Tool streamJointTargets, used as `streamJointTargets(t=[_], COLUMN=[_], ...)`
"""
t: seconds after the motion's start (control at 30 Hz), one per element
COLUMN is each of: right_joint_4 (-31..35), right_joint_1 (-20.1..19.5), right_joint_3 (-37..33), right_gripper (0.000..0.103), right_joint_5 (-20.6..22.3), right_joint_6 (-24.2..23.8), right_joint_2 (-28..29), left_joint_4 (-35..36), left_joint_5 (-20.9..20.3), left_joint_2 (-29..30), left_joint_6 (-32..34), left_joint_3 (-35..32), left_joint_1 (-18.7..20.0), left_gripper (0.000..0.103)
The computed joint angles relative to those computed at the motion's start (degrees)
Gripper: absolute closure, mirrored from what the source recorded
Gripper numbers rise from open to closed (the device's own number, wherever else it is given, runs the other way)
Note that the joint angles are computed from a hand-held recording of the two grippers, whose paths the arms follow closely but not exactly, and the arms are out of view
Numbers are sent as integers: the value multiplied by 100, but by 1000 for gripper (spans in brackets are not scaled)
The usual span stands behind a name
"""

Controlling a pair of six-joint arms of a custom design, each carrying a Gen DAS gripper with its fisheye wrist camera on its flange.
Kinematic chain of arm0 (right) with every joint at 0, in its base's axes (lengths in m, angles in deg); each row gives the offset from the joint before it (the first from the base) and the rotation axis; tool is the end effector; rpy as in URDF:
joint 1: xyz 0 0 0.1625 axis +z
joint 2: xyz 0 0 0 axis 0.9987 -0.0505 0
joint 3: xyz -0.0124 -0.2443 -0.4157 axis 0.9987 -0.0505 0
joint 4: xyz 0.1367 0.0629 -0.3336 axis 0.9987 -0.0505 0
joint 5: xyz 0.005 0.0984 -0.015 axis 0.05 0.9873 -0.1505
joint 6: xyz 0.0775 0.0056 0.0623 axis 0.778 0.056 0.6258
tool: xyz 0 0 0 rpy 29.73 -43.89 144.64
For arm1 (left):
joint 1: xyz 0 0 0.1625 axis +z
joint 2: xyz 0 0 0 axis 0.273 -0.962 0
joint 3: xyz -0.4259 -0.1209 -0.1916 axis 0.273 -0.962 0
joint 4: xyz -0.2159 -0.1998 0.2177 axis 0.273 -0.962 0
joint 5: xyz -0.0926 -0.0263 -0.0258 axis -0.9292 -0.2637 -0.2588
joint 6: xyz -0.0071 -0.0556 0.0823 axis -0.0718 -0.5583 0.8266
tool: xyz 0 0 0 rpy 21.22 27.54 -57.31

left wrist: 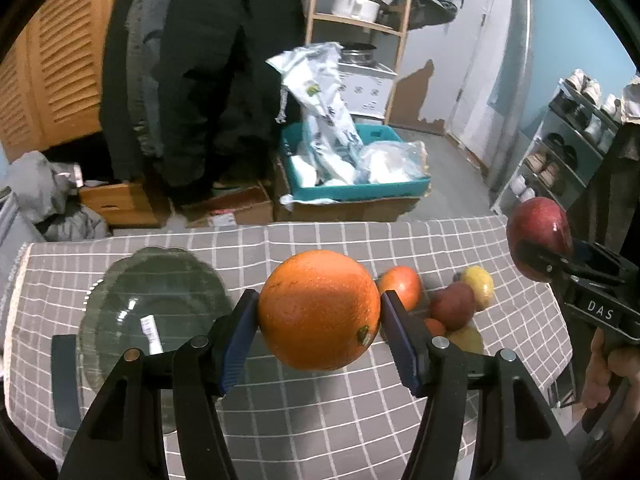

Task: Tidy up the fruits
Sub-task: 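Lift the large orange with the left tool while the right tool carries the apple toward the bowl, then lower the orange into the glass bowl with the left tool while the right tool lowers the apple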

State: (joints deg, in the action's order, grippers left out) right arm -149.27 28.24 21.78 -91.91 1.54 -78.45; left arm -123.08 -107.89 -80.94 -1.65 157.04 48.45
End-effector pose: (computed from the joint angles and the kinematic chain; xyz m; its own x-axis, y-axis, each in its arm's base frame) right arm 0.4128 -0.7132 0.0723 -0.7242 -0.1724 0.6677 -0.5529 0.7238 -0.4128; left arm -0.1063 -0.6786 0.3562 -0.7902 0.0911 -0.6061 0.4492 0.7589 -0.4714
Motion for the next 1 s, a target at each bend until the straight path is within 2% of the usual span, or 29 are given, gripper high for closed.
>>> streamJointTargets(t=[0.63,0.9,1.0], right_joint_4=[1228,2185,2772], right_joint_1=[315,434,452], right_joint_3=[-1874,-3200,-3954], right_gripper=[31,31,31], right_joint_5=[576,816,947], right_joint_6=[-97,-102,-35], right_joint_2=[1037,1739,2118], left_joint_4=[-316,-261,-169], left_joint_5=[470,678,724], left_joint_2=[-437,-606,-629], left_joint_6=[-35,-170,-179], left_joint_3=[91,59,-7], left_joint_1=[297,537,653], left_gripper=[40,40,40])
